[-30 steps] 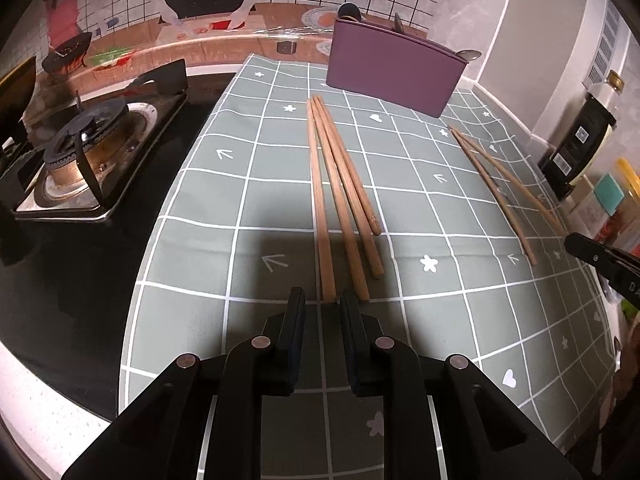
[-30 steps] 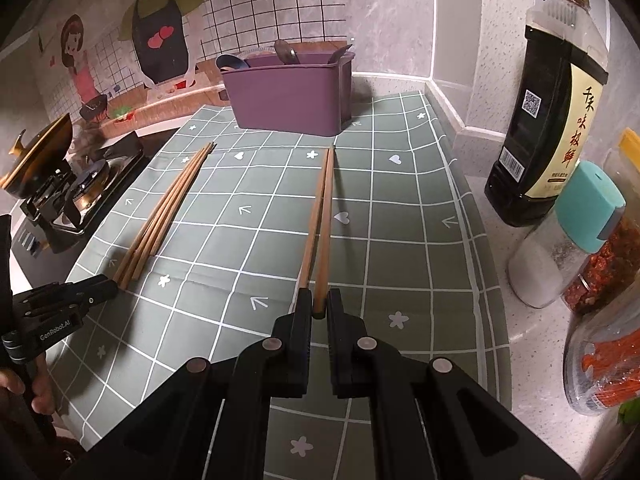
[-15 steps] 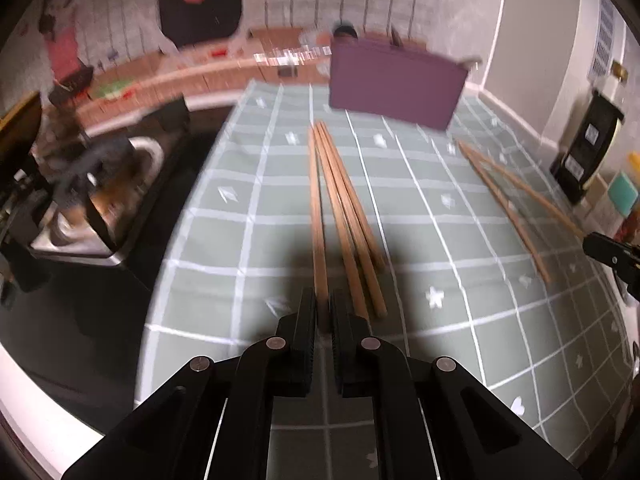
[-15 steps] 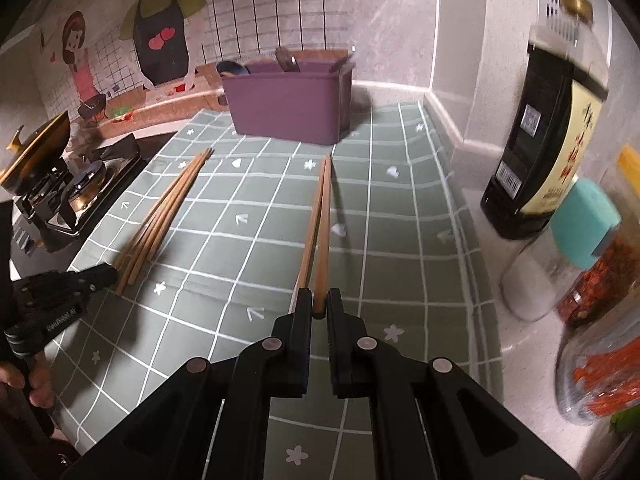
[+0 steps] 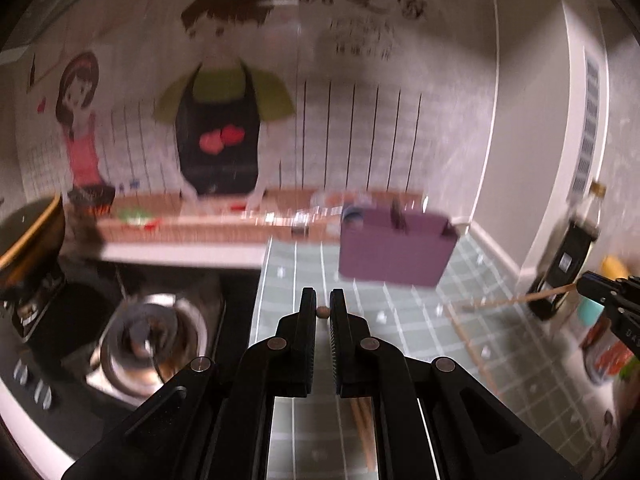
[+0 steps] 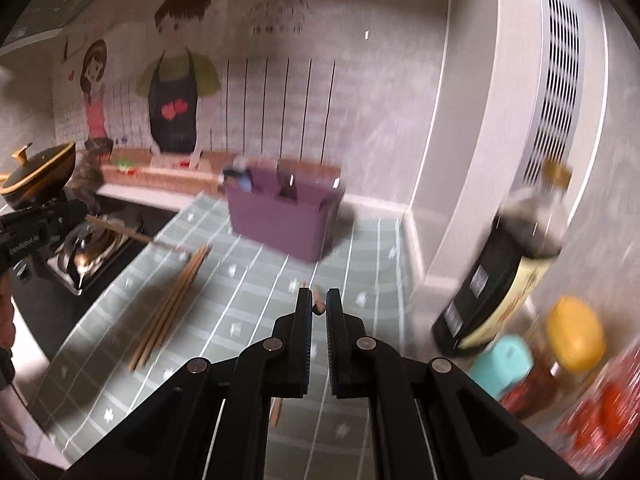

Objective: Organize utensils
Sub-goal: 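Lift both held chopsticks up and lower them into the holder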

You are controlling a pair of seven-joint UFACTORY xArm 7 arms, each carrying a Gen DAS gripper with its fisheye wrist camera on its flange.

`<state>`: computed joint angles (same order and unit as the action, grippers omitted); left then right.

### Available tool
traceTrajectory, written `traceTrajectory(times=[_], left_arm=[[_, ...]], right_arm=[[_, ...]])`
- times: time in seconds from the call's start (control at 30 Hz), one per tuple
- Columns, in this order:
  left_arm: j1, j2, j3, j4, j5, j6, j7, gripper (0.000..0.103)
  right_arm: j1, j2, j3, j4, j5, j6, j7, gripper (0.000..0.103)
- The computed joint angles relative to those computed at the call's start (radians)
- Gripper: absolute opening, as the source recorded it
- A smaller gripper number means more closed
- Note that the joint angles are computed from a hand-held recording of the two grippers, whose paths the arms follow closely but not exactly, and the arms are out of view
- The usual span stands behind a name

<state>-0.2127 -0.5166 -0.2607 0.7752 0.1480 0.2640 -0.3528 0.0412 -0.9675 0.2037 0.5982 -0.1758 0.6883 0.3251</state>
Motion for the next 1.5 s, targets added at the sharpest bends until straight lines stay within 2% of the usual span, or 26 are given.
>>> traceTrajectory(times=[0.13, 0.23, 0.47, 0.57, 0.7, 0.77, 0.83, 0.93, 1.03, 1.17, 1.23, 1.5], left_arm=[[-0.048, 0.060, 0.050, 0.079, -0.044, -0.002, 0.048, 0.007], [-0.048, 0.094, 0.050, 0.135, -0.055, 0.009, 0.060, 0.007], [-0.154, 0.141, 0.126, 0.271, -0.192, 0.057, 0.181, 0.007], [-0.191, 0.190, 0.153, 0.408, -0.268, 0.100, 0.255, 0.007], [-0.202, 0.281, 0.149, 0.620, -0.334, 0.168, 0.338, 0.007], [-0.182, 0.340, 0.124, 0.728, -0.319, 0.191, 0.339, 0.007], [-0.158, 0.407, 0.092, 0.832, -0.256, 0.207, 0.305, 0.007], [-0.154, 0.506, 0.081, 0.964, -0.248, 0.255, 0.292, 0.007], [-0.156, 0.597, 0.080, 1.075, -0.234, 0.316, 0.278, 0.007], [-0.164, 0.692, 0.089, 1.150, -0.210, 0.367, 0.261, 0.007], [-0.175, 0.742, 0.101, 1.185, -0.172, 0.378, 0.245, 0.007], [-0.200, 0.928, 0.134, 1.352, -0.128, 0.467, 0.222, 0.007]], right_arm=[[-0.047, 0.078, 0.007, 0.077, -0.039, -0.052, -0.004, 0.006], [-0.062, 0.148, 0.002, 0.148, -0.048, -0.070, -0.011, 0.006], [-0.021, 0.252, -0.044, 0.296, -0.001, -0.051, -0.052, 0.006], [-0.017, 0.299, -0.051, 0.394, 0.000, -0.038, -0.085, 0.006], [-0.026, 0.391, -0.053, 0.581, -0.005, -0.015, -0.118, 0.006], [-0.037, 0.446, -0.052, 0.681, -0.008, -0.009, -0.116, 0.006], [-0.044, 0.495, -0.054, 0.758, -0.013, -0.007, -0.112, 0.006], [-0.057, 0.577, -0.050, 0.860, -0.036, -0.020, -0.093, 0.006], [-0.053, 0.637, -0.058, 0.908, -0.051, -0.039, -0.079, 0.006], [-0.044, 0.709, -0.074, 0.930, -0.073, -0.060, -0.065, 0.006], [-0.030, 0.741, -0.092, 0.932, -0.058, -0.065, -0.073, 0.006], [-0.009, 0.832, -0.139, 0.898, -0.022, -0.102, -0.081, 0.006]])
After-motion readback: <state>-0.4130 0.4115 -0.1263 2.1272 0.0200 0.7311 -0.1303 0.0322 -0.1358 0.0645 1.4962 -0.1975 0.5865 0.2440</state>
